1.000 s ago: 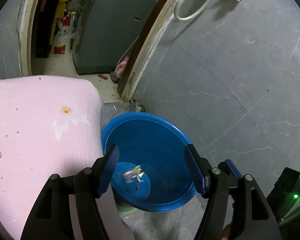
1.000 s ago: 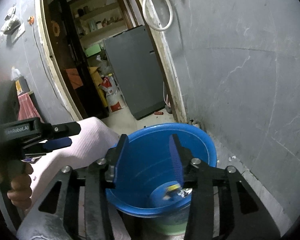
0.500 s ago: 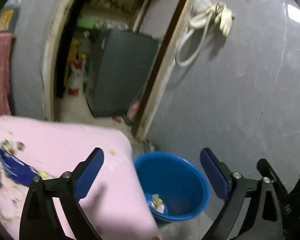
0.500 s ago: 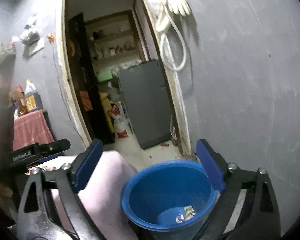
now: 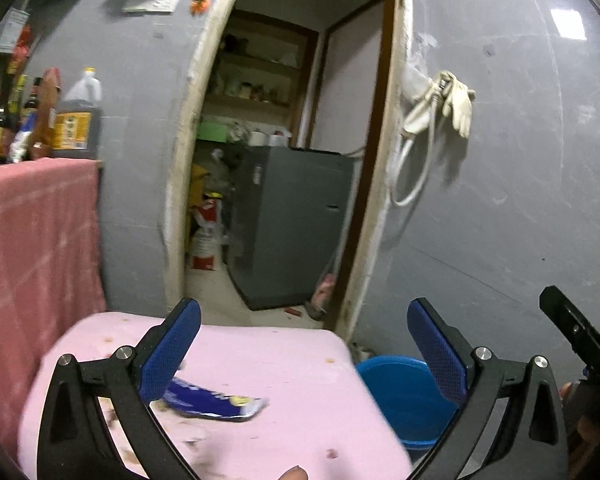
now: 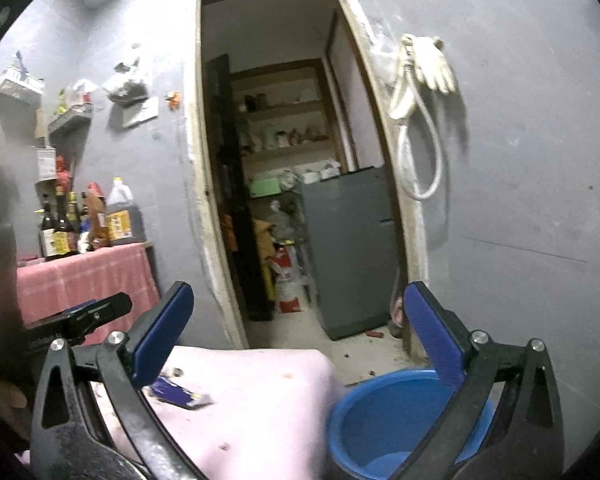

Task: Collect trash
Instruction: 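Move both tools back over the remaining wrappers on the table, then grasp the gold-red wrapper with the left tool while the right tool grasps the blue wrapper, lift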

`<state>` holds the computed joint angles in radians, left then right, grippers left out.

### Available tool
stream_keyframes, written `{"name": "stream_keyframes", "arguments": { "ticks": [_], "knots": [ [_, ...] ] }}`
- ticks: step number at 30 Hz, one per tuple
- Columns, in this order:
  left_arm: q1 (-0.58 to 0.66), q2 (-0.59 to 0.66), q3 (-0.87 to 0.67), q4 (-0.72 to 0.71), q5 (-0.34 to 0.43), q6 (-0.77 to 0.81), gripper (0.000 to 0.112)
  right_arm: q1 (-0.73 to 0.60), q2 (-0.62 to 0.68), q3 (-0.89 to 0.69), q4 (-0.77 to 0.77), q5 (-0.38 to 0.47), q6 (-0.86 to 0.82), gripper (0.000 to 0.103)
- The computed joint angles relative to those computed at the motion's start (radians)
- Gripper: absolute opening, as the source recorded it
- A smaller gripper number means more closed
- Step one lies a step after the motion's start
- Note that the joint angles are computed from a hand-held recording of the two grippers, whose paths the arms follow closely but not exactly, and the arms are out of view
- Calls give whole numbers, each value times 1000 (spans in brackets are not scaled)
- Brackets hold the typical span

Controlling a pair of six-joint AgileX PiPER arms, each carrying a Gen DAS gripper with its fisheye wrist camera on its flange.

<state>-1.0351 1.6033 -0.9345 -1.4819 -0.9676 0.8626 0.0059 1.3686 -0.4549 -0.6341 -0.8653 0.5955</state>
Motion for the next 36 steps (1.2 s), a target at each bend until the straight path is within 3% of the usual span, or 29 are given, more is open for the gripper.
{"name": "stream_keyframes", "arguments": {
  "ticks": [7, 12, 16, 22, 30, 36],
  "knots": [
    [-94, -149, 173, -81, -178, 2, 101, 216, -8, -16, 167, 63, -109, 103],
    [-105, -235, 285, -117, -228, -40, 101, 369, 37, -53, 290, 119, -207, 103],
    [-87, -288, 375, -144, -226, -87, 101, 439, 99, -93, 329, 152, -251, 103],
    [8, -308, 480, -152, -129, -176, 101, 511, 235, -187, 324, 220, -265, 103],
    [237, -269, 590, -16, 157, -324, 101, 545, 421, -349, 224, 350, -203, 103],
    [359, -208, 596, 93, 313, -370, 101, 558, 541, -505, 80, 525, -89, 103]
  ]
}}
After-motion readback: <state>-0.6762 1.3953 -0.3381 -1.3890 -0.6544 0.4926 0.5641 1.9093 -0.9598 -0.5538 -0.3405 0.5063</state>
